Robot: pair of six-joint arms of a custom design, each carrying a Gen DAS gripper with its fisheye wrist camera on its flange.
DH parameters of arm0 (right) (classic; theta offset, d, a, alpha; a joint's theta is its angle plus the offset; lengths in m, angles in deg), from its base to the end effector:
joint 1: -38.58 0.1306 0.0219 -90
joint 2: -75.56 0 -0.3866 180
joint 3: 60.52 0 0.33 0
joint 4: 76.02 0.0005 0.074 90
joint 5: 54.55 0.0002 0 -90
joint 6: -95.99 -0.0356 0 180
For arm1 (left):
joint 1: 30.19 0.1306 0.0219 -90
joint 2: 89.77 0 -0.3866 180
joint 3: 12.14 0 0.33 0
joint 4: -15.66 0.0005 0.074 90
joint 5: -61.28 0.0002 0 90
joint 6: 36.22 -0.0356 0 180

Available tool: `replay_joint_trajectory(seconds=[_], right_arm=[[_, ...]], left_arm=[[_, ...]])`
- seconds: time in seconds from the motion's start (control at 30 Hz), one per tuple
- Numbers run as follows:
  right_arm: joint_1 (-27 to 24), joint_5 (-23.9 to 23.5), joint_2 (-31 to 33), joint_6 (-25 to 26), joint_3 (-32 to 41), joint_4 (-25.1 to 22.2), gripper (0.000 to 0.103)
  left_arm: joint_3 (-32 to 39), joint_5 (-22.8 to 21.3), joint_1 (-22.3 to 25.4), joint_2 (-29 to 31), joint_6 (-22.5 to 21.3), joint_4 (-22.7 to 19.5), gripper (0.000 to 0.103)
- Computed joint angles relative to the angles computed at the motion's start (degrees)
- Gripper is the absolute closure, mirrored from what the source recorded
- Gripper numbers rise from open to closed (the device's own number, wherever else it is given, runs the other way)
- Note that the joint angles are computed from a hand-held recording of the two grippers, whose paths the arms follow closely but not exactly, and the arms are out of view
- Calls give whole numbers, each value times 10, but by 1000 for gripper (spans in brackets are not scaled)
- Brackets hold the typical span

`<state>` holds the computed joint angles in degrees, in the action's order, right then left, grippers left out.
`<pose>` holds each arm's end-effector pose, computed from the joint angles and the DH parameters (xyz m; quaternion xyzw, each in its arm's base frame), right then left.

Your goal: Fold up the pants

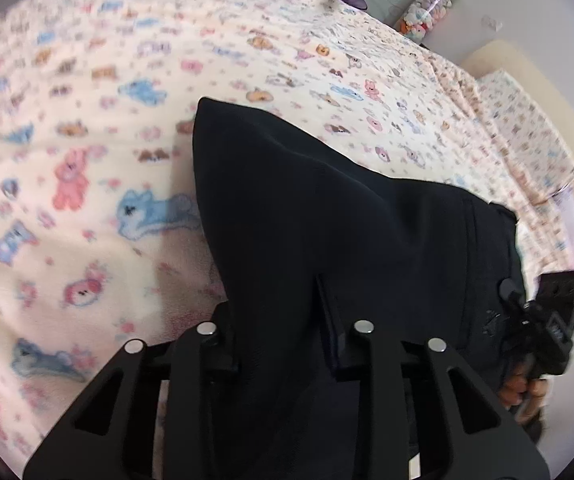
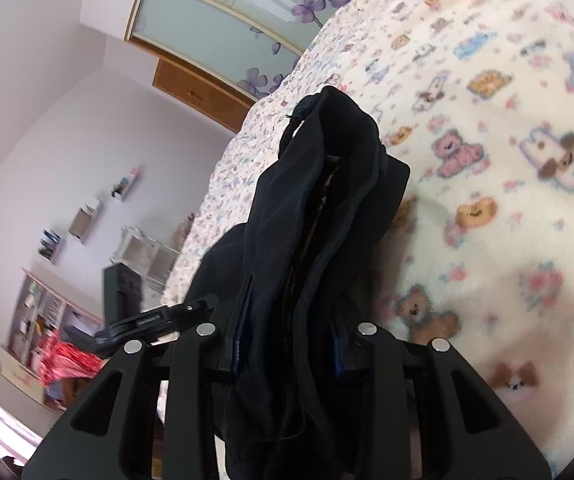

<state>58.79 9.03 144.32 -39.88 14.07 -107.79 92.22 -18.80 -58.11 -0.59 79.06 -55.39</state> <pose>0.2812 0.1199 0.4780 0.0651 0.8316 0.4439 0.3272 0.3467 -0.1912 0.5132 0.0473 0.9516 -0.2048 0.2244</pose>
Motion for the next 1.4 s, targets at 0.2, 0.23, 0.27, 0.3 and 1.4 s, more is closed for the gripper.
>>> replay_joint_trajectory(seconds=[0.2, 0.23, 0.27, 0.3, 1.4], right_arm=[[37, 69, 8, 56, 30, -36, 71], [37, 72, 9, 60, 30, -37, 71], [38, 77, 11, 62, 33, -40, 71], [40, 84, 12, 66, 36, -44, 71], [-49, 46, 41, 27, 58, 80, 73]], left_arm=[[10, -151, -69, -8, -11, -14, 83], [10, -183, -85, -10, -15, -14, 84], [8, -198, -92, -12, -15, -13, 84], [7, -218, -102, -14, -11, -12, 85], [108, -348, -157, 46, -52, 75, 90]])
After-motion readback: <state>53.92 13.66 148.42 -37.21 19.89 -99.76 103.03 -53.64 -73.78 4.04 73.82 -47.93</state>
